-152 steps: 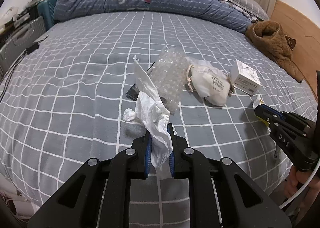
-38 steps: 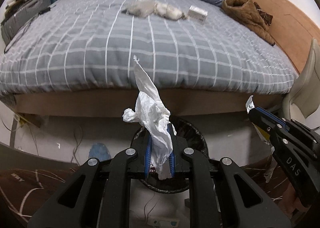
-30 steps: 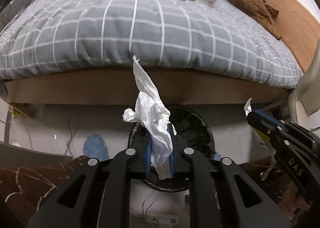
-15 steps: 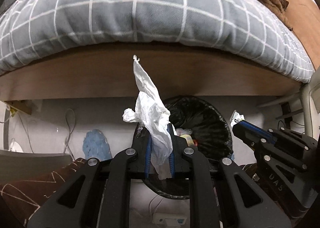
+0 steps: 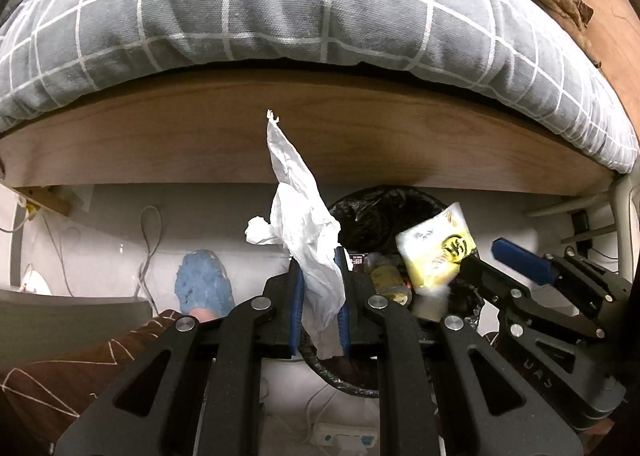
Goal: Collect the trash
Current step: 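Open the right gripper while the left opens, dropping wrapper and tissue into the bin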
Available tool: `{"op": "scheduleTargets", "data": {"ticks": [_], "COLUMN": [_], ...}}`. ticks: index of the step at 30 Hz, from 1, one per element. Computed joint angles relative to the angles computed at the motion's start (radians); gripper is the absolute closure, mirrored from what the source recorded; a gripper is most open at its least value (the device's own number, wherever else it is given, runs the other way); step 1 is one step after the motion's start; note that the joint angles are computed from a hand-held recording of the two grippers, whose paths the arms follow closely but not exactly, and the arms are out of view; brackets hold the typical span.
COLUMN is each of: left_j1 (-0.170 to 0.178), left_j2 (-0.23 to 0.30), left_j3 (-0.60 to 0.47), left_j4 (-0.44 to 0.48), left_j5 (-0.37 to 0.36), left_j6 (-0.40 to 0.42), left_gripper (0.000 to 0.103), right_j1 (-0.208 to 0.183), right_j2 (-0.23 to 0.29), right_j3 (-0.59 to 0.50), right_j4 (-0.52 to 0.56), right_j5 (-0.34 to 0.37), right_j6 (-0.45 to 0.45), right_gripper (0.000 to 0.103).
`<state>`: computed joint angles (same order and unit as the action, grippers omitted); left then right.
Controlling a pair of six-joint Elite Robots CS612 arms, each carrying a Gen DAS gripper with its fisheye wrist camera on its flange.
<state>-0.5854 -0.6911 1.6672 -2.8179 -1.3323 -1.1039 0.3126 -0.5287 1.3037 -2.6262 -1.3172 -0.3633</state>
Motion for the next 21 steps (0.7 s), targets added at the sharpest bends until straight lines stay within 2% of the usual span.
{"op": "scheduleTargets", "data": {"ticks": [5,6,8,11,16,21], "left_j1": [-0.001,-0.002,-0.003,-0.007,-0.015,-0.025], "left_j2": [0.0,0.0,-0.004,-0.004,0.005,0.02], "left_j3": [-0.002,-0.005,-0.009,-0.023,-0.056,-0.103], "left_j4": [0.004,0.006,0.012,0.016,0.021,0.036], "left_j5": [0.008,0.009,0.012,0.018,0.019,0.018], "left_j6": [-0.001,0.0,0.004,0.019,0.041,0.07], "left_gripper": [0.09,0.09,0.09,0.09,0.09,0.09], "right_j1": [-0.001,-0.002,-0.004,-0.012,-0.033,-0.056], "right_j2": [-0.006,-0.009,-0.013,-0.023,-0.04,-0.053], "right_j3": [0.011,0.015,0.022,0.037,0.061,0.081], "right_j4": [-0.032,-0.045,-0.069,-0.122,-0.203,-0.246], "right_j5": [-0.009,-0.012,-0.021,-0.042,-0.076,-0.119], "right_j6": [0.007,0.007,0.014,0.035,0.07,0.089], "right_gripper": [0.039,0.037,0.026,0.016,0.008,0.008]}}
